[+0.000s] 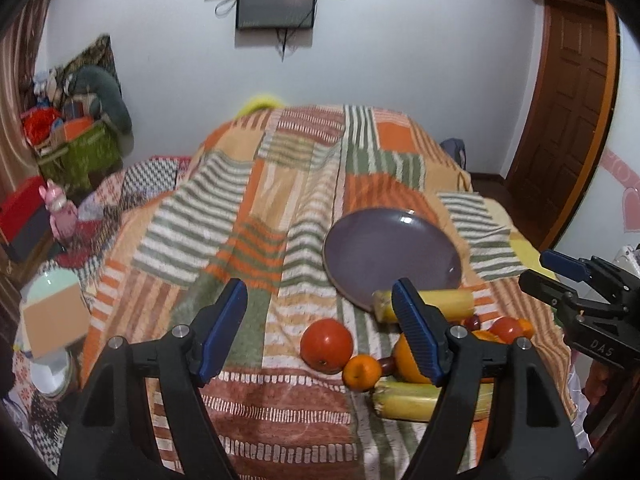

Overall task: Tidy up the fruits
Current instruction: 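Move the right tool to the banana while the left tool approaches a red tomato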

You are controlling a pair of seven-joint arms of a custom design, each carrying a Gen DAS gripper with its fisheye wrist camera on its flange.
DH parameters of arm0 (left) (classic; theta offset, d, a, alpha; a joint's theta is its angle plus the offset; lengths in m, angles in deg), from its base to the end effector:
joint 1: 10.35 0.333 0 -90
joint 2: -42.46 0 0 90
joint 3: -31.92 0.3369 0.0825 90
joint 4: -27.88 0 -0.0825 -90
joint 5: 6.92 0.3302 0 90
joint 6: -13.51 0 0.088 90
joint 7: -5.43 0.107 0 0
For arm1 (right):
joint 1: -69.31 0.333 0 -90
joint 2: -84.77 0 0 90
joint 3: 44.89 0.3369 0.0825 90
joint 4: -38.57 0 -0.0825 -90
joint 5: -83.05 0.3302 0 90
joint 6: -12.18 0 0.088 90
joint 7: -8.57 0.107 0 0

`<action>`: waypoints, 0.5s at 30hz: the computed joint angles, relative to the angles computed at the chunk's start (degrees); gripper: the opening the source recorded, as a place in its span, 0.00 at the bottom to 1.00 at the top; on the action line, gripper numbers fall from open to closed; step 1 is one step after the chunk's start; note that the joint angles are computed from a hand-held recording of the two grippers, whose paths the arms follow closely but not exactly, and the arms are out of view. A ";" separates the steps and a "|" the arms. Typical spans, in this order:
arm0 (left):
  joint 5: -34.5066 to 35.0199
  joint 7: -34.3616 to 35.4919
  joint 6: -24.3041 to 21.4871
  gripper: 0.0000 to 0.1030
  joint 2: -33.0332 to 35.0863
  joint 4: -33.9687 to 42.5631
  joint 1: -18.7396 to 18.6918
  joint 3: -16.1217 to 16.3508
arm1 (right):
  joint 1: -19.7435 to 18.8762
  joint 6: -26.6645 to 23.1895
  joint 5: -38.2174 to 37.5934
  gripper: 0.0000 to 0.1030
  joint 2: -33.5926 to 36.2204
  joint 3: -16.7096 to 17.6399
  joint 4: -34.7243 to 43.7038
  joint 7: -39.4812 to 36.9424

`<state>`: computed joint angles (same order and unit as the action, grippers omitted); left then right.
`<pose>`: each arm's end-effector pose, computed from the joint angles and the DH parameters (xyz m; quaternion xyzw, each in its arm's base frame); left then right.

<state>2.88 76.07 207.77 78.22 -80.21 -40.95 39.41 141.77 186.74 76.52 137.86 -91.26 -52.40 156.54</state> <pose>0.5946 -0.2926 0.3401 -0.5329 0.7313 -0.3690 0.2122 0.5453 0.4720 0.3289 -0.6462 0.6220 -0.2842 0.3389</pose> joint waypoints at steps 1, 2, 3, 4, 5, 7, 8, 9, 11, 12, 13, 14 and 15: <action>0.20 -0.08 -0.81 0.77 0.47 0.62 1.05 -0.98 | -1.76 -0.70 -0.14 0.51 -0.14 2.09 1.32 -1.36; 0.47 -0.27 -2.46 0.79 1.22 1.74 2.18 -1.92 | -3.66 -1.30 -0.34 0.52 0.31 3.85 3.15 -2.35; 0.82 -0.61 -3.36 0.79 1.47 2.17 2.41 -2.11 | -5.10 -1.71 -0.67 0.53 0.30 5.52 4.21 -3.18; 1.43 -0.85 -4.81 0.79 1.84 2.92 3.16 -2.77 | -6.49 -2.12 -1.05 0.55 0.41 7.05 5.32 -3.92; 2.19 -1.08 -6.13 0.79 2.43 3.89 3.81 -3.29 | -8.45 -2.98 -1.49 0.56 0.79 9.10 7.21 -5.10; 3.91 -1.55 -8.48 0.79 3.65 5.77 5.23 -4.56 | -11.16 -4.47 -2.58 0.57 1.29 12.15 9.90 -6.52; 4.84 -1.62 -9.38 0.79 3.99 6.35 6.23 -5.70 | -13.05 -5.44 -3.14 0.57 1.55 14.43 11.59 -7.80; 5.83 -1.26 -10.86 0.79 4.69 7.48 7.93 -7.73 | -14.54 -6.11 -3.68 0.57 1.80 16.24 12.89 -8.63; 7.36 -0.71 -13.50 0.79 5.81 9.28 10.62 -11.05 | -17.97 -7.93 -4.56 0.57 2.61 20.60 16.32 -11.23; 7.89 -0.52 -14.47 0.79 6.22 9.87 11.65 -12.35 | -19.62 -9.18 -4.87 0.58 3.21 22.66 18.39 -12.61; 8.23 -0.10 -15.72 0.79 6.93 10.81 12.85 -13.95 | -21.15 -10.30 -5.15 0.59 3.92 24.58 20.42 -13.96; 8.43 0.34 -16.86 0.79 7.68 11.78 13.85 -15.33 | -22.91 -11.67 -5.27 0.61 4.87 26.96 23.01 -15.91; 8.59 0.55 -17.54 0.79 8.15 12.33 14.40 -16.12 | -24.16 -12.58 -5.39 0.61 5.61 28.67 24.88 -17.35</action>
